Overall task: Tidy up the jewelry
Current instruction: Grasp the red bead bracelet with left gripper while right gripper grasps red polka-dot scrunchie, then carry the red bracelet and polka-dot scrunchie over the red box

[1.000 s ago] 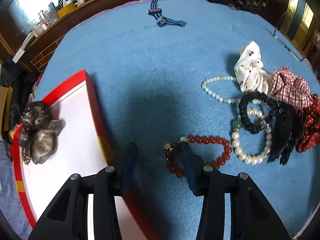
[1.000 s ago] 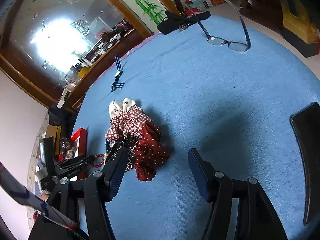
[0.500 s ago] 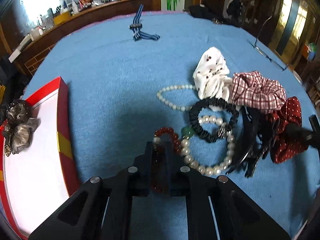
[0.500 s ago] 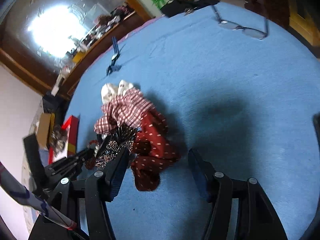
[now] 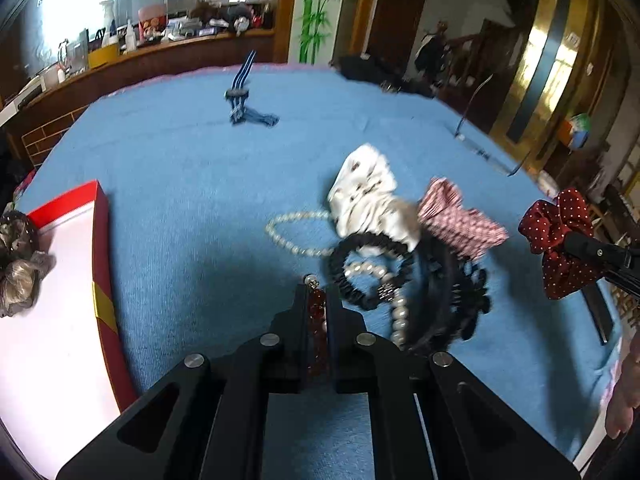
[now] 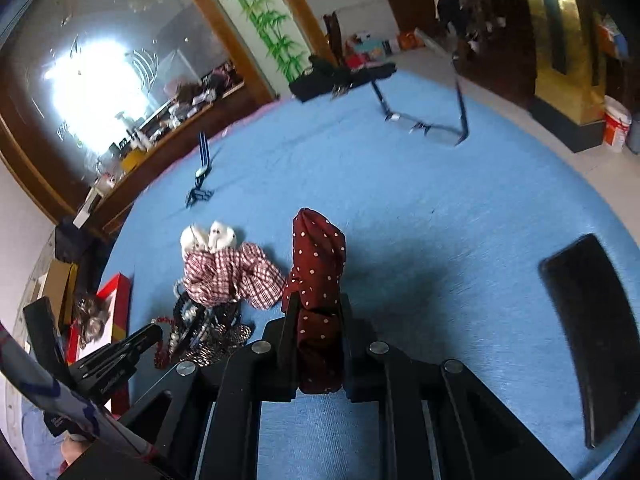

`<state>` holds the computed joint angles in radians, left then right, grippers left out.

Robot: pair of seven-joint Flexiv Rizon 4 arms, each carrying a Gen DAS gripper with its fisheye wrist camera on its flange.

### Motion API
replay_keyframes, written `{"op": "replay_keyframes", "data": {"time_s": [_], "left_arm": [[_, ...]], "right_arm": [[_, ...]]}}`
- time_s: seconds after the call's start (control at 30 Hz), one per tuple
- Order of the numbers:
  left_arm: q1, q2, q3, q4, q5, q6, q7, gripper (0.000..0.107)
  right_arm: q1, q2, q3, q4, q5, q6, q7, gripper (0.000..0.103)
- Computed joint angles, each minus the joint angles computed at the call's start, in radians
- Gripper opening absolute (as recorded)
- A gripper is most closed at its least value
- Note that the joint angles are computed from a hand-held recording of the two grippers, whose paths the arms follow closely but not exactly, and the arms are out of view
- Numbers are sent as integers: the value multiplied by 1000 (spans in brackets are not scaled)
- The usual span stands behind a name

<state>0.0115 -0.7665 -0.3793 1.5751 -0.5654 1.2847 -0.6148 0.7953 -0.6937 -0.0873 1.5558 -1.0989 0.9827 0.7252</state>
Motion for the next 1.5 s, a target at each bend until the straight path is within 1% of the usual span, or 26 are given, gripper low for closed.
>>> {"op": "replay_keyframes", "data": {"time_s": [0.13, 0.2, 0.43, 0.6, 0.7, 0.77, 0.97, 1.07, 1.13, 1.3, 1.5], "left_arm": [[61, 17, -89, 43, -53, 33, 62, 7], [80, 23, -120, 58, -75, 47, 91, 7], [123, 45, -185, 95, -142, 75, 157, 7], [140, 54, -211, 104, -189, 75, 187, 7], [139, 64, -204, 100, -217, 39, 192, 7], [129, 72, -193, 99, -241, 37, 201, 7], [104, 113, -156, 112, -321, 27, 221, 7], [80, 131, -118, 115, -341, 22, 219, 7], [70, 145, -97, 118, -354, 3, 219, 7], [53, 181, -64, 139, -411, 1, 248, 7], [28, 216, -24, 163, -477, 14, 289, 7]], "right_arm": [[25, 13, 1, -18, -13, -62, -7, 16], [29, 16, 9, -24, -16, -79, -18, 16], [44, 15, 27, -56, -11, -131, -51, 17], [50, 11, 31, -70, -6, -139, -69, 17], [56, 18, 29, -66, -12, -139, -67, 17], [61, 27, 29, -56, -21, -147, -66, 17], [51, 49, 36, -15, -68, -115, -10, 17], [47, 52, 37, -7, -96, -98, 13, 17], [44, 50, 38, -8, -110, -87, 18, 17], [35, 33, 37, -23, -134, -40, 23, 17], [39, -2, 26, -67, -128, 5, -19, 17]]}}
